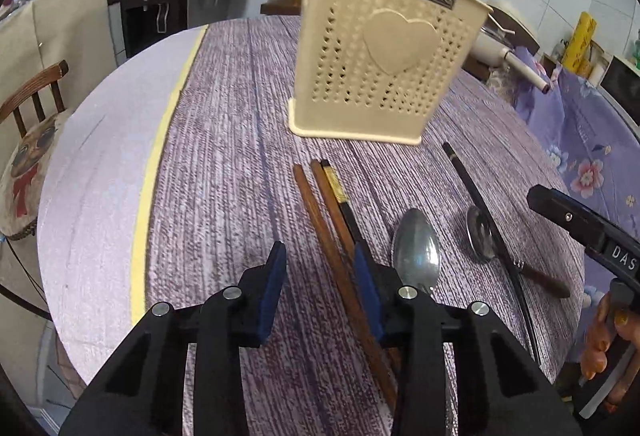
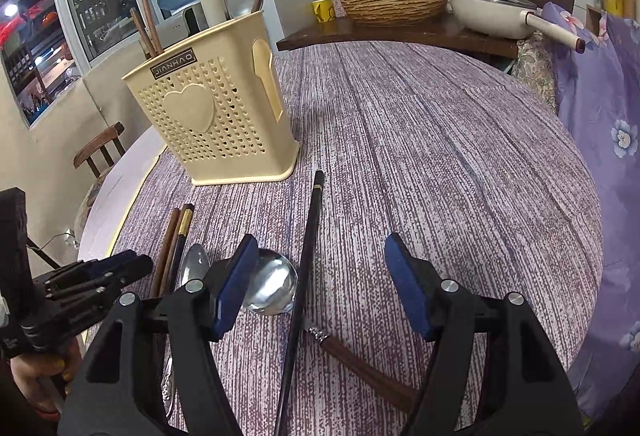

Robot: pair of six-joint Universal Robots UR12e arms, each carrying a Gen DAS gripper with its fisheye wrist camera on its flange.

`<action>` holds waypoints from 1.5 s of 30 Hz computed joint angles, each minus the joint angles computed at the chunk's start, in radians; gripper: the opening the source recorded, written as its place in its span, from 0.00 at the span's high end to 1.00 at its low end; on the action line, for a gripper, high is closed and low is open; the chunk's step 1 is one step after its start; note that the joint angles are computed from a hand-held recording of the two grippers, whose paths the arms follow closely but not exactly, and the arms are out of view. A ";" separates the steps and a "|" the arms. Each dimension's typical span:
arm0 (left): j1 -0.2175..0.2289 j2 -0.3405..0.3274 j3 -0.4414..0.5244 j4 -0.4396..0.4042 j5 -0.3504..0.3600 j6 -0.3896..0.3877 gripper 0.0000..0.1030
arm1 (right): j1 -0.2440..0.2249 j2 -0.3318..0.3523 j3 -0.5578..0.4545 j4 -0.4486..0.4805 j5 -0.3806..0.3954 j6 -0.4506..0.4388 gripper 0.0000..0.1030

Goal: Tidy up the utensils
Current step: 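Move both tools back down to the utensils on the cloth, then grasp the black gold-banded chopstick with the right tool while the left grasps a brown chopstick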

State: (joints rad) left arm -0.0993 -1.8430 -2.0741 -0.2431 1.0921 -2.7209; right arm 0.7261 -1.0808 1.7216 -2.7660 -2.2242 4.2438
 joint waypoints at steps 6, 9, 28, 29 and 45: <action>-0.026 -0.007 -0.004 0.036 0.076 0.019 0.70 | 0.004 0.003 -0.006 -0.012 0.002 -0.010 0.35; -0.027 -0.007 -0.005 0.042 0.102 0.034 0.73 | 0.005 0.004 -0.010 -0.009 0.007 -0.021 0.35; -0.013 -0.017 0.023 0.030 0.106 -0.094 0.46 | -0.063 0.036 -0.096 0.185 0.111 -0.060 0.52; -0.017 -0.018 0.022 0.036 0.115 -0.090 0.46 | -0.068 0.042 -0.105 0.201 0.127 -0.057 0.55; -0.061 -0.050 0.054 0.064 0.213 -0.103 0.77 | -0.088 0.090 -0.193 0.337 0.125 -0.066 0.81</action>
